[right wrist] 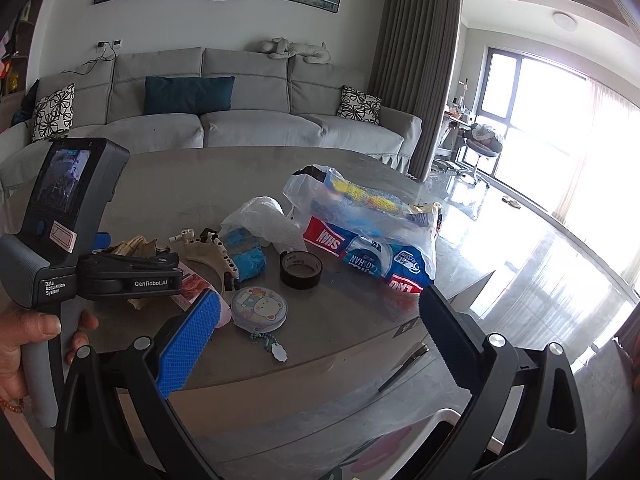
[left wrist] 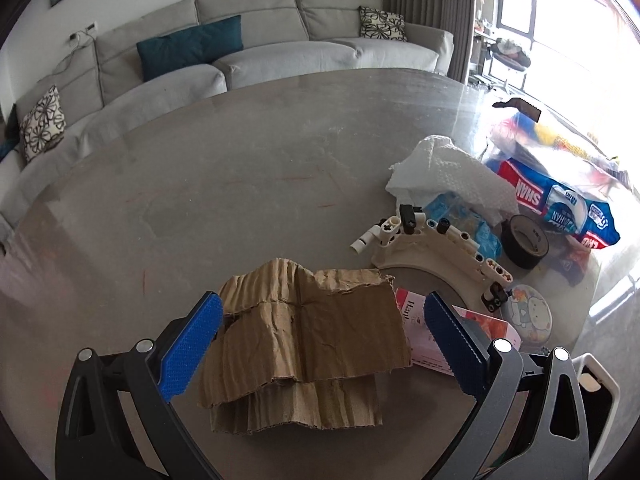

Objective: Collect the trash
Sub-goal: 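Reach the left gripper to the brown cardboard piece and grasp it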

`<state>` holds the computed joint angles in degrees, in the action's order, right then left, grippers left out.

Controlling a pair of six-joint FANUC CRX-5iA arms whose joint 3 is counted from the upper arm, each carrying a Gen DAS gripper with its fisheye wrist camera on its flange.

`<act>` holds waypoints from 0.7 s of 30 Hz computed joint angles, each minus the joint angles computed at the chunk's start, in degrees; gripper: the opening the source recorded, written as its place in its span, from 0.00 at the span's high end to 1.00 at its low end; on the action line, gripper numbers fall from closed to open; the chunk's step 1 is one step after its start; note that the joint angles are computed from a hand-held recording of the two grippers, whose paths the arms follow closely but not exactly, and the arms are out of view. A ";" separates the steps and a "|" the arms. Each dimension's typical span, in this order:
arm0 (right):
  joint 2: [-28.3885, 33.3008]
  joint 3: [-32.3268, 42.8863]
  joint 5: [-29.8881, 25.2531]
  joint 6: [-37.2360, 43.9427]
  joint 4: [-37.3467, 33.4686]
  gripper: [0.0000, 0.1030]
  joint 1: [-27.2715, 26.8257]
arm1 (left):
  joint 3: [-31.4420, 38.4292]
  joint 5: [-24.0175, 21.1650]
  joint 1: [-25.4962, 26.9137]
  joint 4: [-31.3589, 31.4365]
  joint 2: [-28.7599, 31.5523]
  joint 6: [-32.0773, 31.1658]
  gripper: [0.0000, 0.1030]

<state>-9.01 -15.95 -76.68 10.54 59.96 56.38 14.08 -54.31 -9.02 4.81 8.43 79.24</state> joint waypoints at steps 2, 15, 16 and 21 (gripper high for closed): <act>0.09 0.00 -0.04 0.16 -0.20 0.04 -0.01 | -0.50 0.62 0.24 0.12 -0.31 0.47 0.03; 0.08 0.06 0.39 0.34 -0.59 0.04 0.05 | -1.67 2.22 -0.21 -2.58 -1.62 1.46 0.38; -0.05 0.03 0.38 0.26 -0.55 0.04 0.27 | -1.94 2.39 -0.16 -2.64 -1.82 1.68 0.39; 0.00 0.21 0.60 0.52 -0.74 0.04 0.37 | -4.58 4.74 0.29 -1.14 -3.85 0.04 0.76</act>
